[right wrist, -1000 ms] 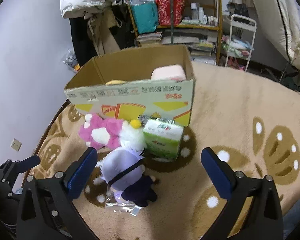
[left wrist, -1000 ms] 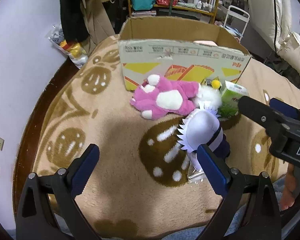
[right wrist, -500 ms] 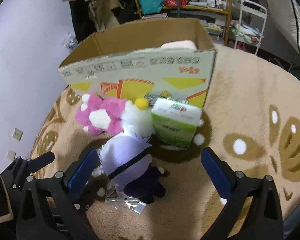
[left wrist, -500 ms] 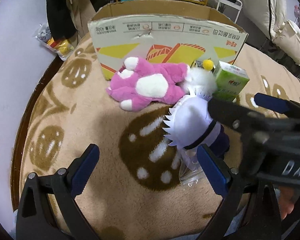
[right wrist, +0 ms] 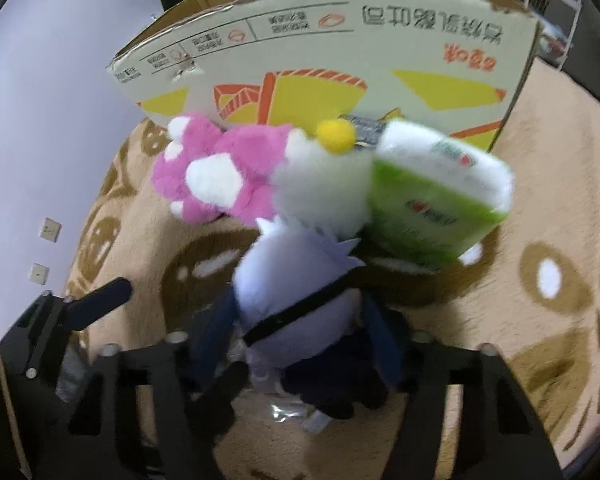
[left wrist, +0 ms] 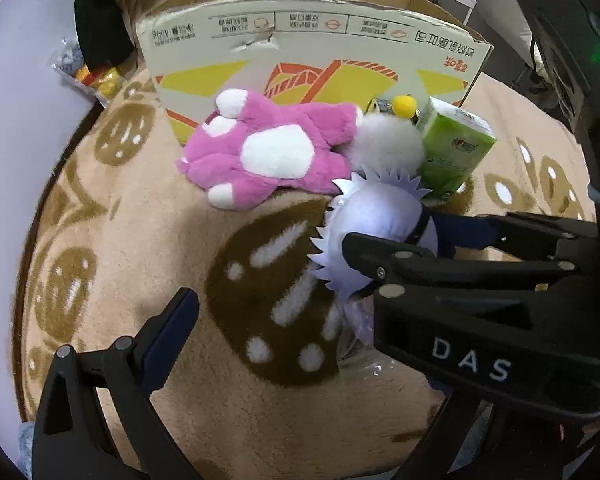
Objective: Organize soft objects
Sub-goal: 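Grasp the white-haired blindfolded plush doll with the right tool, then grasp the clear plastic package with purple toy using left tool while right tool holds the doll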
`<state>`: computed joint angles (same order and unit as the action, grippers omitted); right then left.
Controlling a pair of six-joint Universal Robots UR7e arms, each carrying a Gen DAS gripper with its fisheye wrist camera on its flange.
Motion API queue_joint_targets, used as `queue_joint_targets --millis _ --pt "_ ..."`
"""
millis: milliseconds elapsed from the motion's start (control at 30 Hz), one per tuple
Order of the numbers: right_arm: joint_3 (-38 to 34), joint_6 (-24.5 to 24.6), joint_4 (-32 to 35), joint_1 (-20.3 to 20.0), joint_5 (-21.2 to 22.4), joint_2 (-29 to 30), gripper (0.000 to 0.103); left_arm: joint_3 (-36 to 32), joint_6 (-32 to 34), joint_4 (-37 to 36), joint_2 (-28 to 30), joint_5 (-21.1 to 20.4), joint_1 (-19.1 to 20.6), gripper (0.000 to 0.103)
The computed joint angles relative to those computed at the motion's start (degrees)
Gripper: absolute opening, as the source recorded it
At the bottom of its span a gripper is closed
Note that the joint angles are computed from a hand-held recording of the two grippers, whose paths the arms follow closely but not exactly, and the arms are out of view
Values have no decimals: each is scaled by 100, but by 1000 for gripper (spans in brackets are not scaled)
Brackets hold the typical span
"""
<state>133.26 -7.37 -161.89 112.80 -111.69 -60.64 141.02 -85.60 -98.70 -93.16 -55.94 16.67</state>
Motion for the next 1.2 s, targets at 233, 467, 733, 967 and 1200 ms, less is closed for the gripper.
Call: queue_joint_targets --millis 233,467,733,967,1200 --pt "-25 41 124 83 -155 -102 57 40 67 -181 77 -115 83 97" --pt "-48 151 279 60 -323 -234 57 84 188 -470 232 -208 135 97" --pt "-79 130 439 72 -660 -390 57 205 391 -1011 322 -365 353 97" --pt "-44 324 441 -11 -817 -485 58 273 412 -1389 529 -401 468 97" --pt "34 435 468 -36 -792 -630 58 273 423 -1517 648 -404 529 98"
